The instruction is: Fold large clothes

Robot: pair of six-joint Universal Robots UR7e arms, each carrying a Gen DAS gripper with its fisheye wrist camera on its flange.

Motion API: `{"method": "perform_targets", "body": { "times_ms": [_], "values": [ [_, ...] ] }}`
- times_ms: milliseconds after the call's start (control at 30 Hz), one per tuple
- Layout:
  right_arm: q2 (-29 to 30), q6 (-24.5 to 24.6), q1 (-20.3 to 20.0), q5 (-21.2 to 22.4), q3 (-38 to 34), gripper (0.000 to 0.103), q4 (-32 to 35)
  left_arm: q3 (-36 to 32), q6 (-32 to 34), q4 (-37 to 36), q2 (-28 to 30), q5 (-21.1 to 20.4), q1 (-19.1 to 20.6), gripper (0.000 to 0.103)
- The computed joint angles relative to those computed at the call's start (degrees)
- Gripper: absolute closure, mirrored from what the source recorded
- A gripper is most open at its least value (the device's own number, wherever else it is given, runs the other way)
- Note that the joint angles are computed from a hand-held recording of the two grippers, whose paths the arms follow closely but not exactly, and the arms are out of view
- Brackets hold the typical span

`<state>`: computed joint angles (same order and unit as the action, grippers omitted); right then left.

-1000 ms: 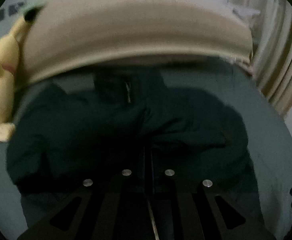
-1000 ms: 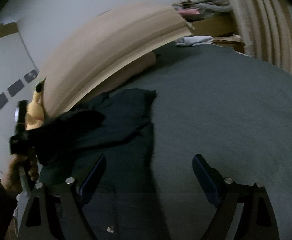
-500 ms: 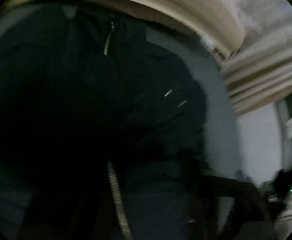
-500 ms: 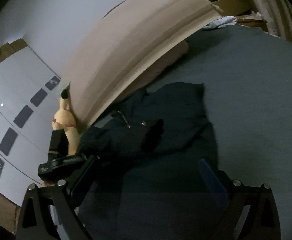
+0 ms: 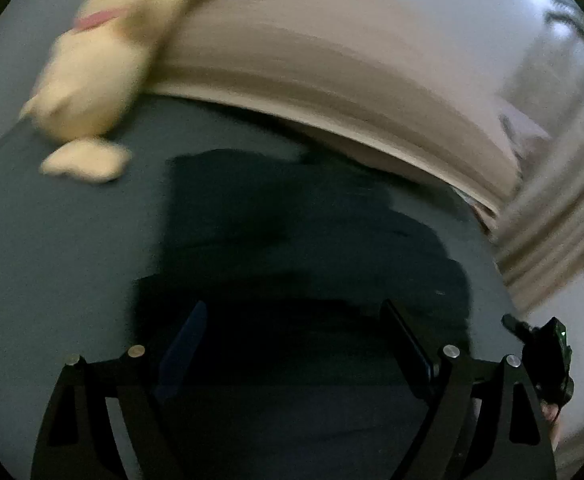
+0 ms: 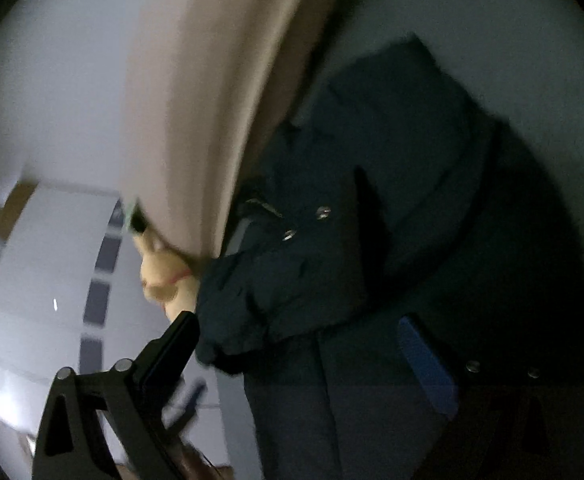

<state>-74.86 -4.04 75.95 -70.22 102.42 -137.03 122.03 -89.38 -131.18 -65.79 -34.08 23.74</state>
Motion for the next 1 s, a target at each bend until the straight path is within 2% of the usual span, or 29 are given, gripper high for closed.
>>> {"method": "perform_targets", "body": {
  "times_ms": [100,167,200,233,333,433,500,600,700,767,933,1000],
  "values": [
    [3.1,2.0,1.3,-1.9,-1.1,0.017,-2.3,4.1,-11.0,8.2,-5.2,-0.1,-1.7,0.015],
    [4.7,2.9,2.7,-6.6,-1.7,0.054,-3.9,5.9,-15.1,10.5,-7.2,-0.7,-2.4,0.015],
    [5.4,3.2,3.4,-9.2,-2.5,0.082,-3.4,6.8,-16.0,10.4,-7.9,-0.9,-2.6,0.015],
    [5.6,3.3,4.0,-10.7,-2.8,0.083,-3.2,7.5,-17.4,11.7,-8.8,-1.2,-3.1,0.015],
    [4.6,-2.3,7.6,-16.1,-2.4,0.086,-7.3,8.6,-19.0,14.6,-10.7,-1.0,-4.0,0.015],
    [3.0,-11.4,12.9,-21.5,-2.3,0.088,-14.2,8.6,-19.0,16.2,-11.3,0.0,-3.8,0.015],
    [2.9,-15.2,15.3,-23.8,-3.7,0.088,-17.2,8.3,-20.1,18.6,-11.8,0.5,-4.1,0.015],
    [4.5,-21.3,17.3,-29.0,-5.4,0.088,-22.4,7.1,-19.9,19.6,-10.8,1.8,-3.7,0.015],
    [8.5,-24.1,16.5,-35.6,-7.0,0.089,-25.1,5.4,-16.9,18.3,-8.9,2.6,-1.9,0.015],
    [10.9,-24.4,14.8,-38.9,-7.5,0.089,-24.2,4.1,-14.2,16.9,-7.3,3.1,-0.5,0.015],
    [12.6,-23.0,10.9,-39.4,-7.0,0.089,-21.7,-2.9,-7.5,18.4,-0.3,5.7,3.1,0.015],
    [13.2,-22.4,10.7,-38.9,-7.7,0.089,-21.3,-7.0,-7.1,23.7,3.3,6.6,4.6,0.015]
  ]
}}
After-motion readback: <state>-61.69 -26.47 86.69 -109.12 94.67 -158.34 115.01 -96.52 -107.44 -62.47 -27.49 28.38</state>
